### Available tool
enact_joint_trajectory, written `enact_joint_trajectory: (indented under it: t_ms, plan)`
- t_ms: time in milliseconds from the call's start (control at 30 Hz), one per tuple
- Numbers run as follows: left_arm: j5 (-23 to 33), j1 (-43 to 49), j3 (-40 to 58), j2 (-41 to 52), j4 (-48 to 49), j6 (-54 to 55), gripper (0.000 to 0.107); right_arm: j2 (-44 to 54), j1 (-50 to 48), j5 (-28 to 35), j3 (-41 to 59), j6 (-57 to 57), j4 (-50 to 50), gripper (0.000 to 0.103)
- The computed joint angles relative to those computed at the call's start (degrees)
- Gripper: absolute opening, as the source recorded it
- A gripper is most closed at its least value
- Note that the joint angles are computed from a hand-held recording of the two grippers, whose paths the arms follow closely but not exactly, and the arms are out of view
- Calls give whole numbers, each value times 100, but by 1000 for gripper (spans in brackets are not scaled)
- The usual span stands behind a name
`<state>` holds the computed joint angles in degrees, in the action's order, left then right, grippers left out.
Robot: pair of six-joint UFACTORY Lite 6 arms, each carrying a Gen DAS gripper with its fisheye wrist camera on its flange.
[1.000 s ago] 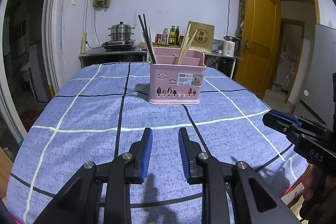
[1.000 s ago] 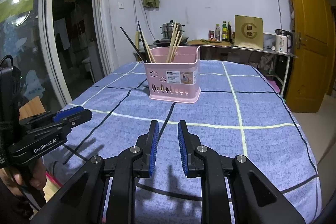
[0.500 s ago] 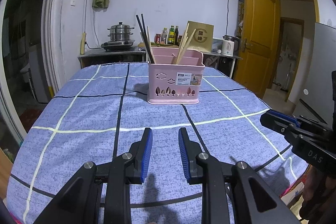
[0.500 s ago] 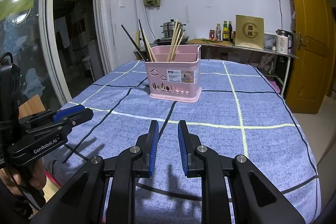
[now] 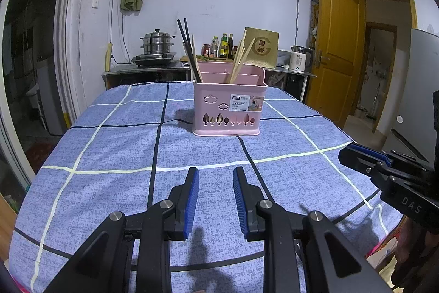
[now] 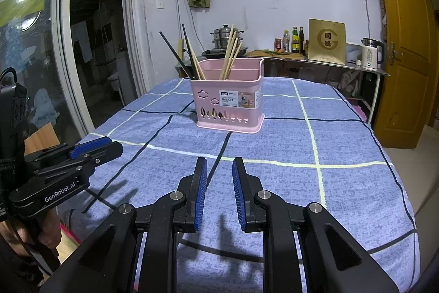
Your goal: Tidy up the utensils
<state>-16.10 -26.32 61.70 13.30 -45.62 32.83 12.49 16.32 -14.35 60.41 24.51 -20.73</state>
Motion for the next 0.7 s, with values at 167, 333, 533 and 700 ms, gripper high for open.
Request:
enact_joint_trajectory:
  t_ms: [167,333,533,700]
  plan:
    - [31,-25,-2,2,85,-89,25,5,4,10,0,72,-68,20]
    - [29,-24,7,25,165,-171,25,11,-3,2,0,101,-104,20]
    - [33,-22,1,20,191,-193,25,17,-1,2,4,103,-109,20]
    - [12,-25,-28,1,197,-192,25,20,-1,10,10,122,-126,20]
